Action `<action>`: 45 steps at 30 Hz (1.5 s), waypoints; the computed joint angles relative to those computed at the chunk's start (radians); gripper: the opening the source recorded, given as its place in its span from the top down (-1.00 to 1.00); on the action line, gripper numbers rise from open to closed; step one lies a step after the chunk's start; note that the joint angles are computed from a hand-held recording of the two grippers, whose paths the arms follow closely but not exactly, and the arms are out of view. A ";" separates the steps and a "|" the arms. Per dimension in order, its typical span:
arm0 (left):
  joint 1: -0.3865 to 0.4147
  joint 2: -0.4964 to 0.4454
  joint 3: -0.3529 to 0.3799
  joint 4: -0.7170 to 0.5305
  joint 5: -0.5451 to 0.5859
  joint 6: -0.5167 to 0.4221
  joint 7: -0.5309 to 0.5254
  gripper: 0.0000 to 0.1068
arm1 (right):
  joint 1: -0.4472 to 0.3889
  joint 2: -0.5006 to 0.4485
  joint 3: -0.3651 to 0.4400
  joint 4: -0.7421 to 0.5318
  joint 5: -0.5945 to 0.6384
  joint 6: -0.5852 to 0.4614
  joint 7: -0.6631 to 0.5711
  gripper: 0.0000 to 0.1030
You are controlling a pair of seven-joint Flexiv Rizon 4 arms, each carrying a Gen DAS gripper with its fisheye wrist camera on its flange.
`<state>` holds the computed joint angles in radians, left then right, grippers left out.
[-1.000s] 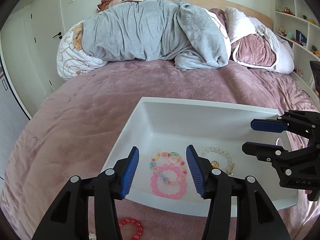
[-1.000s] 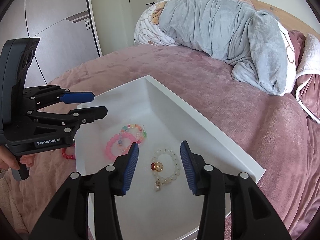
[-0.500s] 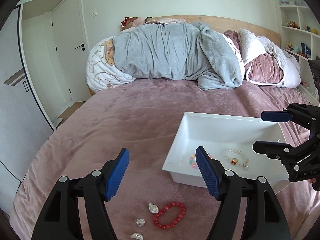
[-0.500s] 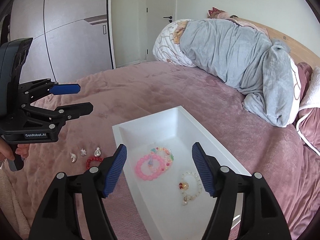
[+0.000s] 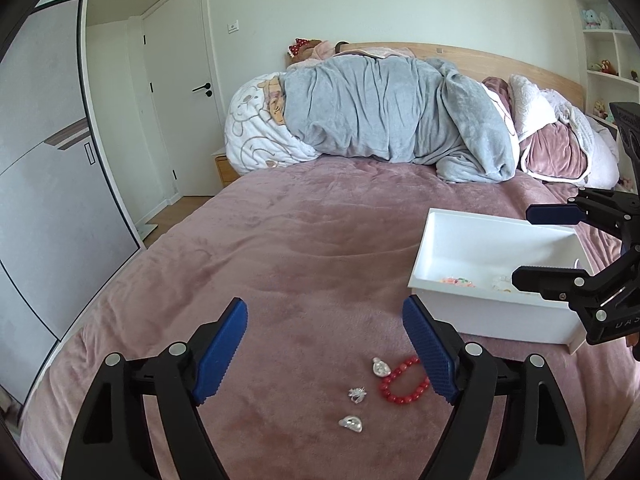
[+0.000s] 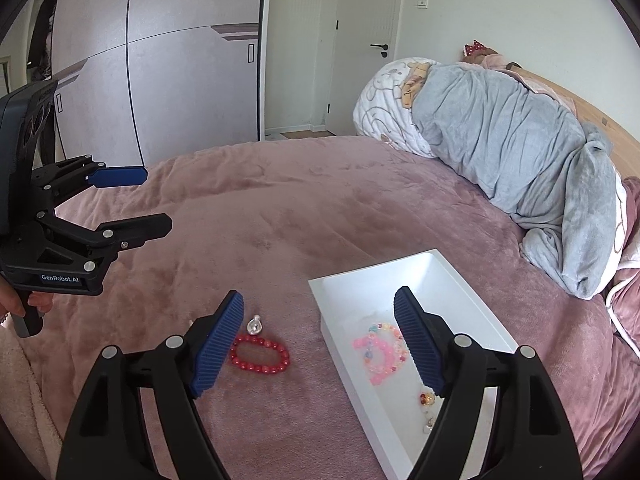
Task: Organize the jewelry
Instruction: 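Withdraw both tools and reach toward silver pendant and red bead bracelet, then close left tool on silver pendant while right tool grips red bead bracelet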
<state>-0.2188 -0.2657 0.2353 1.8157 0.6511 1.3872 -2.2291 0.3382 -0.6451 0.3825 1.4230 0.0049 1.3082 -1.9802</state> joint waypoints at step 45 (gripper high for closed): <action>0.144 -0.310 -0.176 0.236 -0.653 0.279 0.602 -0.07 | 0.128 -0.268 -0.043 -0.128 -0.082 -0.237 -0.007 -0.14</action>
<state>-0.0744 -0.5760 0.0589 2.0516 -0.0021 1.6657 -1.6276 0.4658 -0.9128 0.3398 1.2950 -0.0773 1.0710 -1.9874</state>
